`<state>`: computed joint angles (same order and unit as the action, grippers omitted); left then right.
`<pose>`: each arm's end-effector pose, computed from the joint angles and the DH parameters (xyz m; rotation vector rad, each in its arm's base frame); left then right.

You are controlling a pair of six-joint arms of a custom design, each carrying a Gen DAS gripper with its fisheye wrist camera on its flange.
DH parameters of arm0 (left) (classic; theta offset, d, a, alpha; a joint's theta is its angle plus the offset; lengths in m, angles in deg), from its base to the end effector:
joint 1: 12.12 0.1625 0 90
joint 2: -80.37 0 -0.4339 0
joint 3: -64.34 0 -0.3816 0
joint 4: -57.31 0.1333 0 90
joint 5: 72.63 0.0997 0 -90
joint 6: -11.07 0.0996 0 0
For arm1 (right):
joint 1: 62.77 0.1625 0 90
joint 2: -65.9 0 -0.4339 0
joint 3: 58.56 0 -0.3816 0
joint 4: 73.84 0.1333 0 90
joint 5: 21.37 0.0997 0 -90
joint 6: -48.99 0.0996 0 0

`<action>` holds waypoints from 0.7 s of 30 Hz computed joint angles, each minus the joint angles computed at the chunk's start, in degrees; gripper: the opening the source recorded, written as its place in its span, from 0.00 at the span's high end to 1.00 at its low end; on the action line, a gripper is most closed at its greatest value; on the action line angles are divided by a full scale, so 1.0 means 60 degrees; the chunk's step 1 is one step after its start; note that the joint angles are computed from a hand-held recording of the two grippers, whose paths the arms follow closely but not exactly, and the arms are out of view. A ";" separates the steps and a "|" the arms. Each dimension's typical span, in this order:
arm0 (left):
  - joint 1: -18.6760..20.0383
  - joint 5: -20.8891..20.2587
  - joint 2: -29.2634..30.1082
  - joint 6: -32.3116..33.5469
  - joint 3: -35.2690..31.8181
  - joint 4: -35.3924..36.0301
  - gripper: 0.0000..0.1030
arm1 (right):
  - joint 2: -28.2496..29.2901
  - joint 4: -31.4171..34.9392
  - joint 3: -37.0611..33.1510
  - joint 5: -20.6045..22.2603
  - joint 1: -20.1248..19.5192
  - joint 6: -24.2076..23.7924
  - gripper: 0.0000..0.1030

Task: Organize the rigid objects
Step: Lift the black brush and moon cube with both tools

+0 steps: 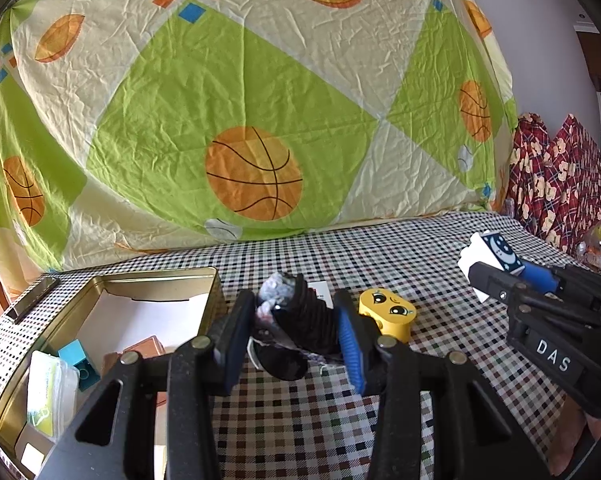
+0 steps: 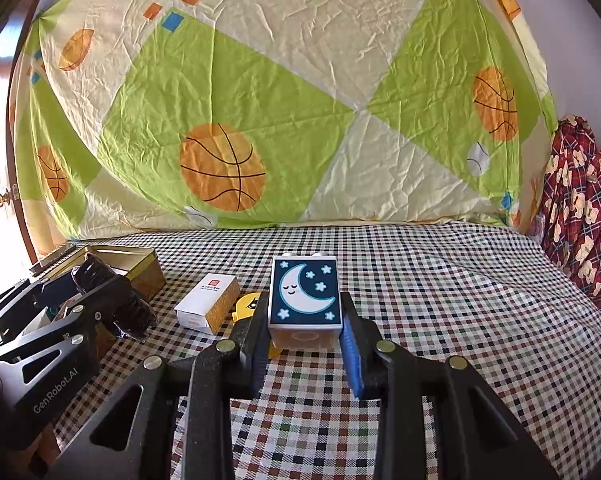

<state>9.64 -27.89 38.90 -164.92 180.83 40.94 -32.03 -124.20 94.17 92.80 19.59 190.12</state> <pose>-0.2727 -0.3286 -0.0305 1.2424 2.2001 -1.1526 0.0594 -0.2531 0.1740 0.1420 -1.8425 1.3879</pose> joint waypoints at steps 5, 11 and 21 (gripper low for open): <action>-0.0081 -0.0081 -0.0115 0.0064 0.0207 -0.0296 0.61 | -0.0074 -0.0143 0.0094 -0.0077 -0.0008 -0.0047 0.67; -0.0167 -0.0181 -0.0224 0.0070 0.0400 -0.0557 0.61 | -0.0106 -0.0545 0.0295 -0.0171 0.0045 -0.0227 0.67; -0.0241 -0.0281 -0.0403 0.0102 0.0675 -0.0972 0.61 | -0.0227 -0.0921 0.0522 -0.0435 0.0027 -0.0435 0.67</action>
